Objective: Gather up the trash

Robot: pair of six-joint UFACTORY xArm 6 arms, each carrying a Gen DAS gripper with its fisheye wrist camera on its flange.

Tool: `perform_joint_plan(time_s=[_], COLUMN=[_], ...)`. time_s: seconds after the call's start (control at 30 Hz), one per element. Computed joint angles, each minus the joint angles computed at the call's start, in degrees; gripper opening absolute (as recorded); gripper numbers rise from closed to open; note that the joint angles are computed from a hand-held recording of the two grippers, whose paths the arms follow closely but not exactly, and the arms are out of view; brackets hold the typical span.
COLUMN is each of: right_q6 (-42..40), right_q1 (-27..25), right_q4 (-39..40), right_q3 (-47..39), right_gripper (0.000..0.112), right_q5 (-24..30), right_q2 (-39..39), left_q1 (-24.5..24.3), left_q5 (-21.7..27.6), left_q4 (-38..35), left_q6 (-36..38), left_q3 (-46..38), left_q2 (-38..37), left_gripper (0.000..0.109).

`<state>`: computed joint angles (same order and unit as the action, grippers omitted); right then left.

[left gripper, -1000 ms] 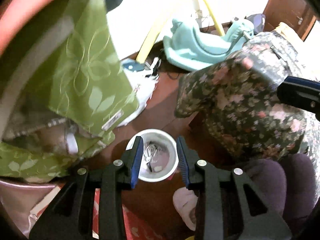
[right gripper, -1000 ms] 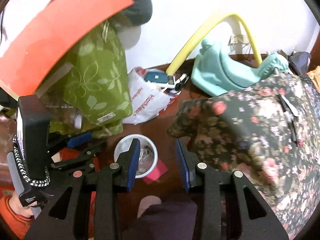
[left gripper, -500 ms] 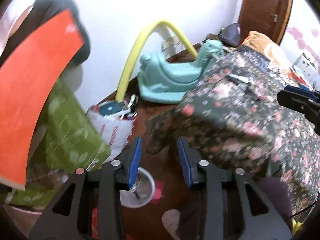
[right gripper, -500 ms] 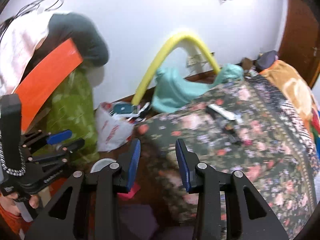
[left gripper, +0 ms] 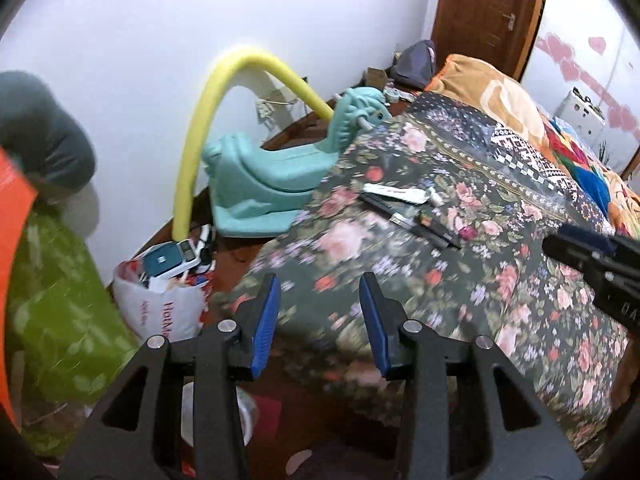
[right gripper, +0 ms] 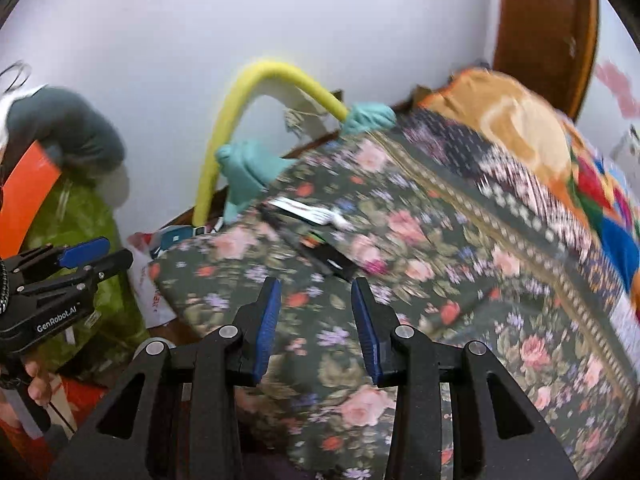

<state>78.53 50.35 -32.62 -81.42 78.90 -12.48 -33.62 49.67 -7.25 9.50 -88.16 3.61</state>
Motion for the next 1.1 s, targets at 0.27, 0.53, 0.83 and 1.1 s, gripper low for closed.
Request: perform_joint_plan(time_s=[0.27,0.53,0.83,1.1], right_q6=[3.18,2.62,-0.05,-3.65], right_q1=[-6.98,-15.60,-20.14,-16.85], right_q4=[5.26,11.07,13.64,7.34], right_q3=[15.77,25.29,26.33,21.25], right_gripper=[0.034,0.034,0.034,0.025], right_q5=[-7.08,-17.50,-27.03,-22.00], right_q2=[-10.52,-13.62,-7.62,-2.01], left_q1=[-4.24,-4.91,-5.55,-5.80], left_q5=[3.91,11.90,11.66,7.60], left_q4=[1.08,0.71,-1.56,-0.02], left_q6=[-6.20,-14.74,-17.58,-14.90], left_q3=[-15.90,-37.28,-44.06,-37.84], left_q2=[15.43,32.67,39.11,35.68], left_gripper=[0.040,0.040,0.039,0.013])
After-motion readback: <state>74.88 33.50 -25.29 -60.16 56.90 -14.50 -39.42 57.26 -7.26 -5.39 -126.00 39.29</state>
